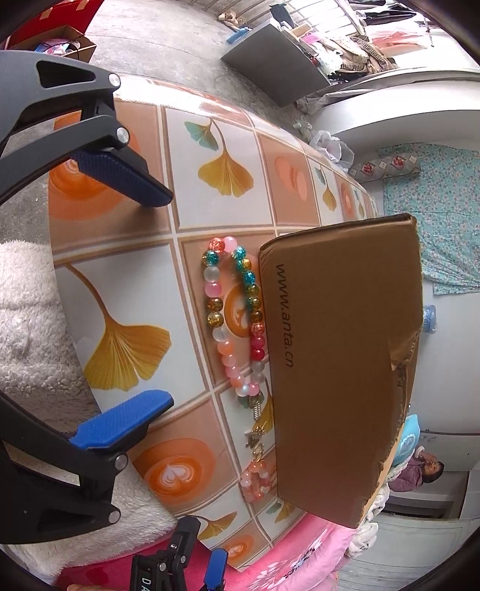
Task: Organize jewelry
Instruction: 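Move the right tool toward the multicolour beaded bracelet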
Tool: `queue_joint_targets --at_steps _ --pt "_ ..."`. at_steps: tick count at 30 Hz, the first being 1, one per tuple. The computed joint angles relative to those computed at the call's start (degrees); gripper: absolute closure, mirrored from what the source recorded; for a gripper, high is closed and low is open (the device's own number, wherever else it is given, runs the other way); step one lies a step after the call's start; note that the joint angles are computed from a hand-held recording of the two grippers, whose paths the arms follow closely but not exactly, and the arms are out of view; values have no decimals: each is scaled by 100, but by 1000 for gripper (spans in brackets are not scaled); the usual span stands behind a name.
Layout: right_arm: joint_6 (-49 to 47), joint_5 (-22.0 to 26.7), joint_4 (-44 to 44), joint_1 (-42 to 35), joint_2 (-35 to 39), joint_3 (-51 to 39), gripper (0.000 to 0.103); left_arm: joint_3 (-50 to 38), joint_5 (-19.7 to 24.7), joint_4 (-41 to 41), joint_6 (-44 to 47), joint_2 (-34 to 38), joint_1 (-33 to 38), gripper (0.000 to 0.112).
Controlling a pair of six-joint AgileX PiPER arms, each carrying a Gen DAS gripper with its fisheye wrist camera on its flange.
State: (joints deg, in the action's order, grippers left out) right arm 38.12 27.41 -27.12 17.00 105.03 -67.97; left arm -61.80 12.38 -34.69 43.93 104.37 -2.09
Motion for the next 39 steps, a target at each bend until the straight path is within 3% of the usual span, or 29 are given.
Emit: queue_joint_targets --at_steps 9,14,24,35,39 --pt "-151 77 92 16 61 -55 8 70 -159 431 -444 -30 -112 13" --pt "-362 90 219 17 58 -42 7 99 -240 26 -86 -16 -113 13" --pt "-830 546 693 -21 206 -418 7 -207 112 1257 -1435 78 -142 13" --pt "-891 911 716 0 372 -728 7 -440 368 1836 -2079 155 -159 13" --pt "-727 876 609 39 365 -680 7 -464 449 1684 -1865 160 -128 13"
